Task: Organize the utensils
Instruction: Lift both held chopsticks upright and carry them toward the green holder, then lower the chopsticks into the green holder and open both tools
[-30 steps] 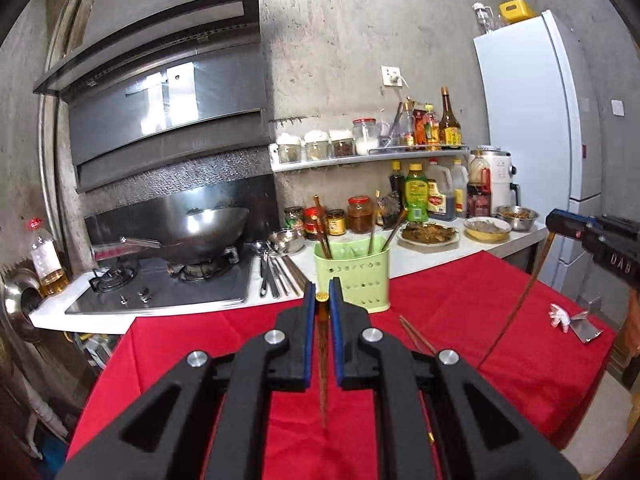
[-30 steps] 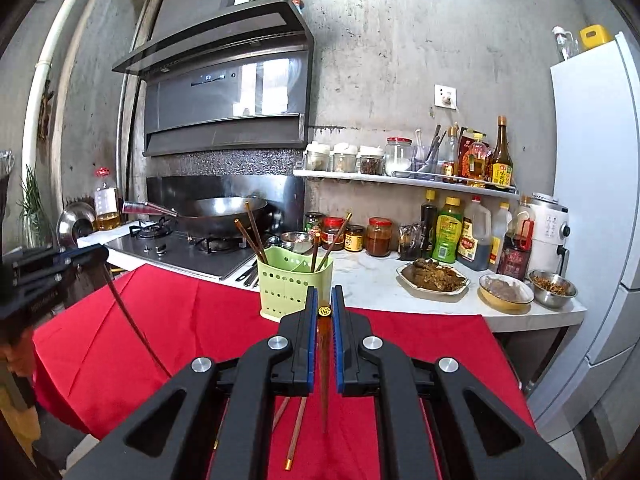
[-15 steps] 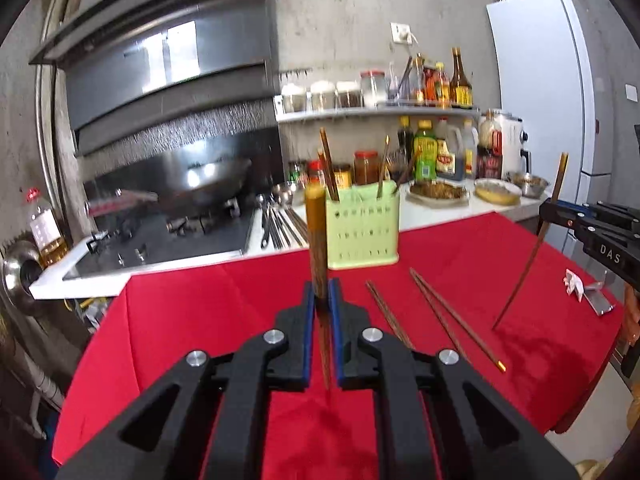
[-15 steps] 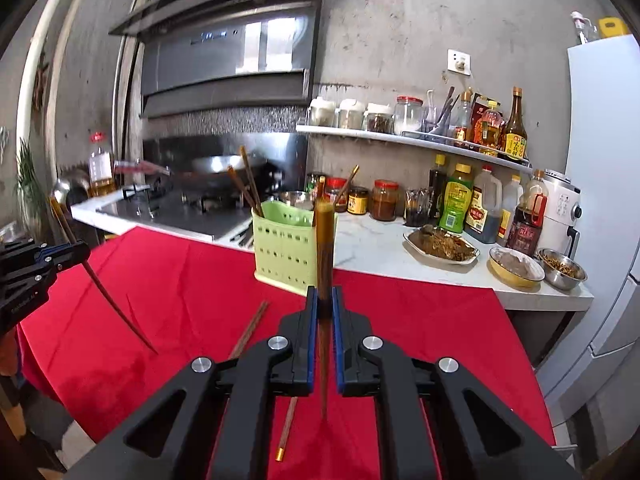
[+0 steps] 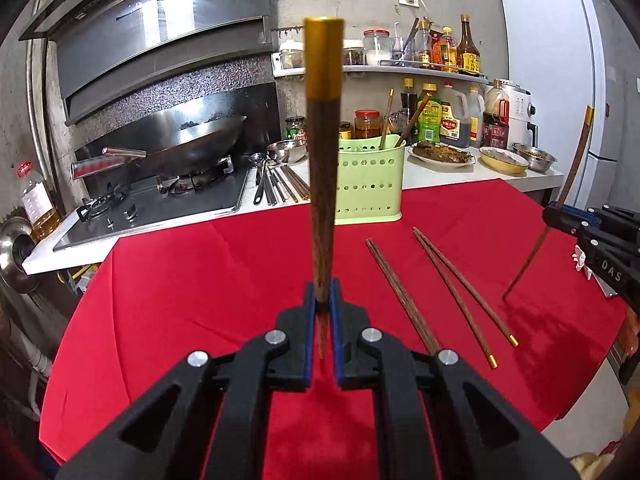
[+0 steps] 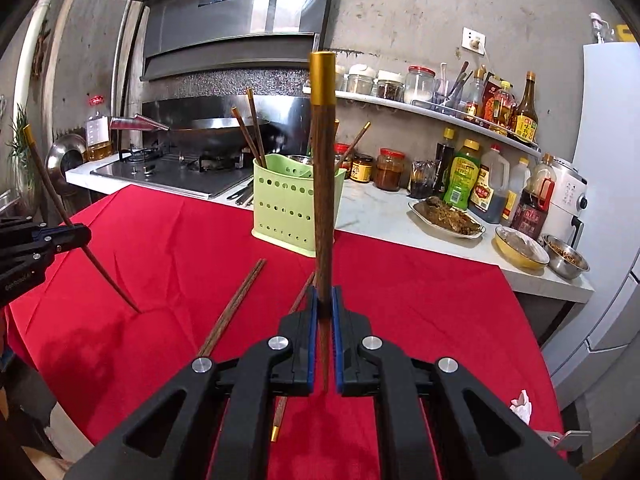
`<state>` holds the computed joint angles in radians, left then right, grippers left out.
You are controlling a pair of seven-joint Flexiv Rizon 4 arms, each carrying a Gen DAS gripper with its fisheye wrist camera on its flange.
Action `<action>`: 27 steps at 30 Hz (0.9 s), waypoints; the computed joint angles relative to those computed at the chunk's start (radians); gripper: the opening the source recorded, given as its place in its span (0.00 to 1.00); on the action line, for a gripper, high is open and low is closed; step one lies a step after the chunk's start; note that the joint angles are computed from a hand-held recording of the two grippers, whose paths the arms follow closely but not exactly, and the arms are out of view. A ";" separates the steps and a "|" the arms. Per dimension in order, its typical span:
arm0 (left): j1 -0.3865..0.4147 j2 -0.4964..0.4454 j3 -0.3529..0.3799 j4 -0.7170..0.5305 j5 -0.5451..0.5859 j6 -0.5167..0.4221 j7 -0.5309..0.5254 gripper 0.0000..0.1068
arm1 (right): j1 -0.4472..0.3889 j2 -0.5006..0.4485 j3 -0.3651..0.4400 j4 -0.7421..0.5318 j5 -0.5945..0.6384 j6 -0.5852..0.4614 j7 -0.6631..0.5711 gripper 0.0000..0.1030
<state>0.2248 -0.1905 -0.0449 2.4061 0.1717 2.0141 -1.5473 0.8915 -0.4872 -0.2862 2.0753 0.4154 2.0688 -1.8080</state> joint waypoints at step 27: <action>0.004 -0.196 -0.151 -0.456 -0.102 -0.117 0.162 0.06 | -0.212 -0.145 0.005 -0.456 -0.356 -0.165 0.258 0.07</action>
